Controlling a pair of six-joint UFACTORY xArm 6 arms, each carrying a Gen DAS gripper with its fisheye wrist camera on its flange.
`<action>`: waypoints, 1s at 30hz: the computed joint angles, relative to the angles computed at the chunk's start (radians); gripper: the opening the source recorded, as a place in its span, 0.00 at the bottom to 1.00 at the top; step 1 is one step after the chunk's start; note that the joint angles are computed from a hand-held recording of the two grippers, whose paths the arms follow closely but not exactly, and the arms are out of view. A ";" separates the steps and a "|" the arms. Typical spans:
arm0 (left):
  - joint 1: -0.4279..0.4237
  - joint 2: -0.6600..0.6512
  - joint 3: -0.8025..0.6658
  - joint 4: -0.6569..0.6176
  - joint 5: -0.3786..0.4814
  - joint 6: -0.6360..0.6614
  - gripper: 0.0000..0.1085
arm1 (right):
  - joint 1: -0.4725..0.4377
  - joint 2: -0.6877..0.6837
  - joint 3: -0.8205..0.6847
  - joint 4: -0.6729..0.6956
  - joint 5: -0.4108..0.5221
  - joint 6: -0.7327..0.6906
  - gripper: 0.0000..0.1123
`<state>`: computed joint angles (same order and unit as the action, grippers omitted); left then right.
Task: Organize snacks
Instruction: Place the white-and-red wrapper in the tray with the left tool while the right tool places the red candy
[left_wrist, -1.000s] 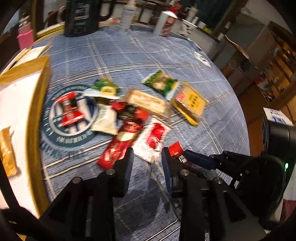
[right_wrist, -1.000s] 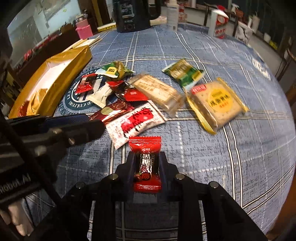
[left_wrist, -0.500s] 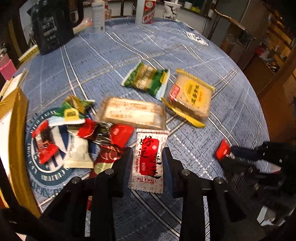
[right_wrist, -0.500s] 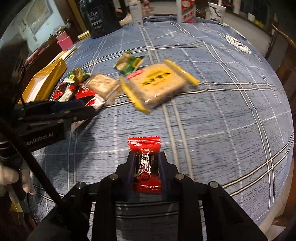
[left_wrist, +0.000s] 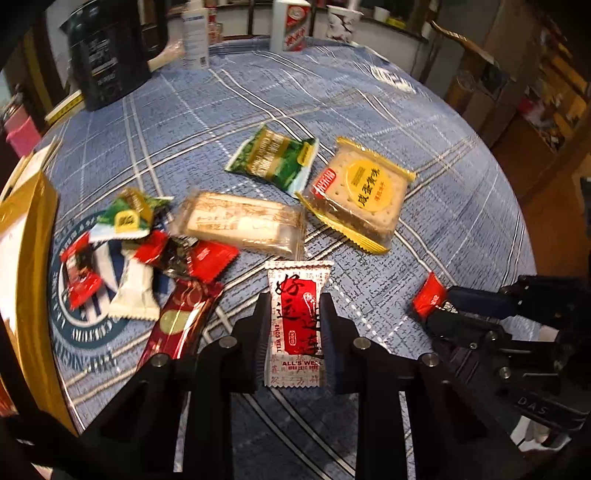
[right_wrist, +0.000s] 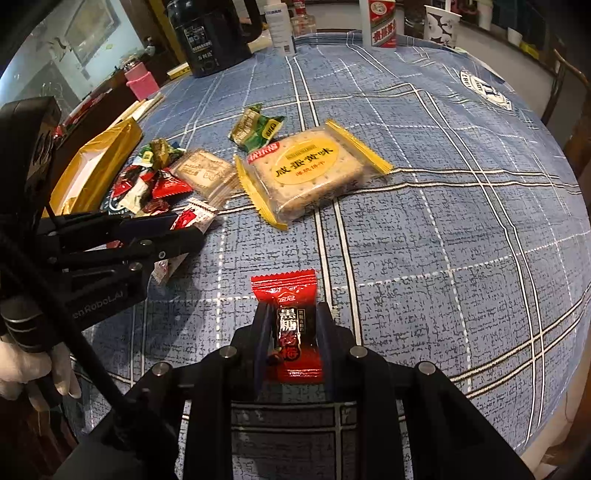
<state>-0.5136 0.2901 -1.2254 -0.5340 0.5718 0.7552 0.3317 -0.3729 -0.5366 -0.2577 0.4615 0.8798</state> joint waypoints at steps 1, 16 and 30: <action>0.006 -0.009 0.007 -0.015 0.003 0.000 0.25 | -0.001 -0.004 0.003 0.010 -0.009 -0.012 0.21; 0.231 -0.190 0.114 -0.198 0.030 0.028 0.25 | 0.110 0.172 -0.224 0.090 -0.079 -0.107 0.21; 0.498 -0.142 0.077 -0.114 -0.004 -0.015 0.25 | 0.268 0.588 -0.735 0.264 -0.056 -0.321 0.21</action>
